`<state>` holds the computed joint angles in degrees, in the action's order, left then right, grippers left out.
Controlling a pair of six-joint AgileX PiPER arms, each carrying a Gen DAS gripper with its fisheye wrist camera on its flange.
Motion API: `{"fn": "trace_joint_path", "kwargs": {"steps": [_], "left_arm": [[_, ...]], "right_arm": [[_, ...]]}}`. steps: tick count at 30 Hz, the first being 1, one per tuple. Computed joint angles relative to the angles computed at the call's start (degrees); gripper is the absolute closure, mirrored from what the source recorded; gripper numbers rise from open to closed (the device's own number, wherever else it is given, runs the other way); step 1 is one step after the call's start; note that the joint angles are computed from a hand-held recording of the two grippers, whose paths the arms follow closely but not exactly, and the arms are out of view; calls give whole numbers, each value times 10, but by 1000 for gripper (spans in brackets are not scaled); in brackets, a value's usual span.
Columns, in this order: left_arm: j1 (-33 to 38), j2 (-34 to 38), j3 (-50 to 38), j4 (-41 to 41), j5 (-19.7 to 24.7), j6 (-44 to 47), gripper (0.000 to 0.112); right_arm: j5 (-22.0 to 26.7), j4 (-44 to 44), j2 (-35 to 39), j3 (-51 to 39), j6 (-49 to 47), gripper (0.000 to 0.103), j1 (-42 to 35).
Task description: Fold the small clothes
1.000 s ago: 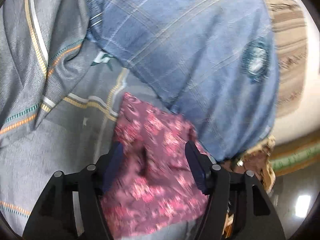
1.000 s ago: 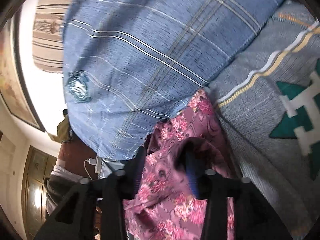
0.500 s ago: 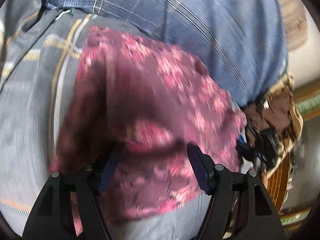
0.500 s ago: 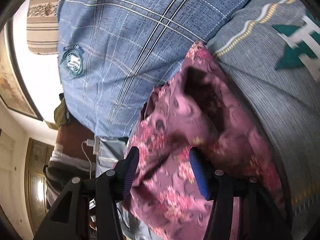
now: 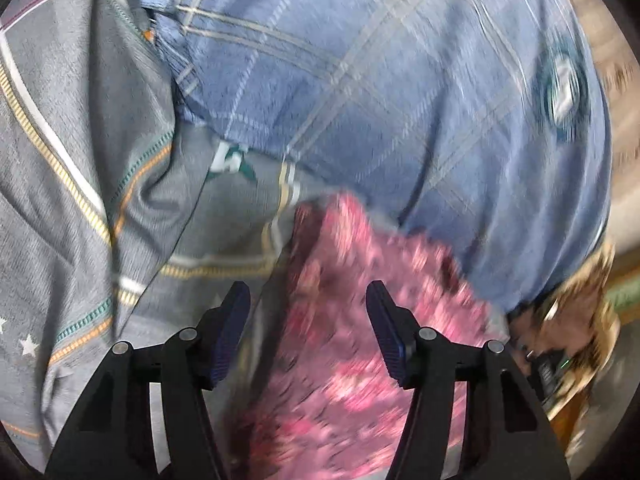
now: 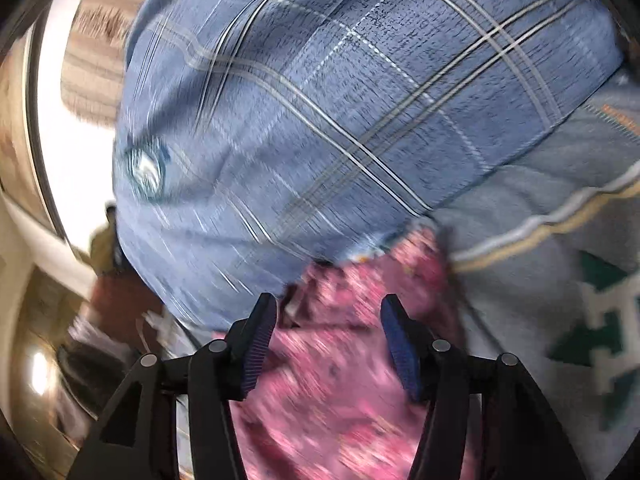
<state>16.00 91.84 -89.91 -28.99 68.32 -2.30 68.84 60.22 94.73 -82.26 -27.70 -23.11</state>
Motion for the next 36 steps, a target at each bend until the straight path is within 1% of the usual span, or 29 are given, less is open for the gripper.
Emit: {"fn": "trace_joint_path", "kwargs": {"steps": [2,4,7,9,10,11,12,13,14,15,16,17,18,19,20,21,22,23,25,26,29,30,32,33,34,35,36], "left_arm": [[-18,0,21,11,-5,17,52],[-24,17,18,11,-1,16,52],[-19,38,37,-37,-8,20,52],[-24,45,46,-53,-16,24,52],[-31,42,49,-45,-20,20,52],[-41,44,46,-30,-25,10,52],[-48,46,41,-18,-25,1,52],[-52,50,36,-15,-25,-5,52],[-52,52,36,-21,-27,-7,52],[-51,52,36,-25,-29,-9,52],[-51,52,35,-24,-31,-12,52],[-50,51,35,-22,-33,-15,52],[-47,51,34,-22,-32,-15,52],[-41,49,35,-26,-30,-10,52],[-35,46,37,-29,-28,-3,52],[-30,47,37,-33,-29,9,52],[-26,46,38,-35,-28,17,52],[-17,52,23,-35,-17,22,52],[-9,67,3,-45,-6,25,51],[-6,74,-2,-56,-1,28,49],[-13,89,-13,-67,-1,22,48],[-21,94,-14,-67,-5,19,48],[-27,100,-17,-72,-5,21,48],[-38,101,-16,-70,-14,14,48],[-45,99,-14,-63,-23,11,49],[-55,97,-15,-47,-34,6,55],[-64,91,-14,-30,-46,2,66]], "right_arm": [[-3,-31,-23,26,-24,41,-6],[-14,-63,-34,39,-28,39,-1],[-30,-99,-35,38,-32,39,25],[-33,-101,-42,45,-45,39,39],[-40,-114,-48,44,-52,42,55],[-45,-149,-42,25,-44,49,80],[-31,-167,-27,-2,-29,78,93],[-10,-164,3,-48,-3,93,101],[-6,-148,17,-71,12,93,96],[-7,-110,38,-103,35,92,85],[-18,-95,49,-120,53,88,82],[-31,-95,59,-140,77,88,80],[-41,-101,68,-156,95,85,78],[-44,-120,75,-174,109,77,77],[-43,-133,72,-174,113,72,73],[-40,-127,68,-165,102,61,68],[-28,-105,57,-139,69,54,54],[-27,-99,49,-122,53,52,48],[-32,-99,28,-73,19,43,38],[-41,-106,24,-58,15,42,39],[-53,-132,37,-58,31,42,51],[-58,-135,43,-62,38,42,59],[-84,-157,52,-68,44,42,84],[-90,-175,57,-76,49,42,98],[-95,-210,63,-89,62,49,117],[-102,-231,67,-97,64,59,131],[-100,-275,72,-114,76,87,151]]}}
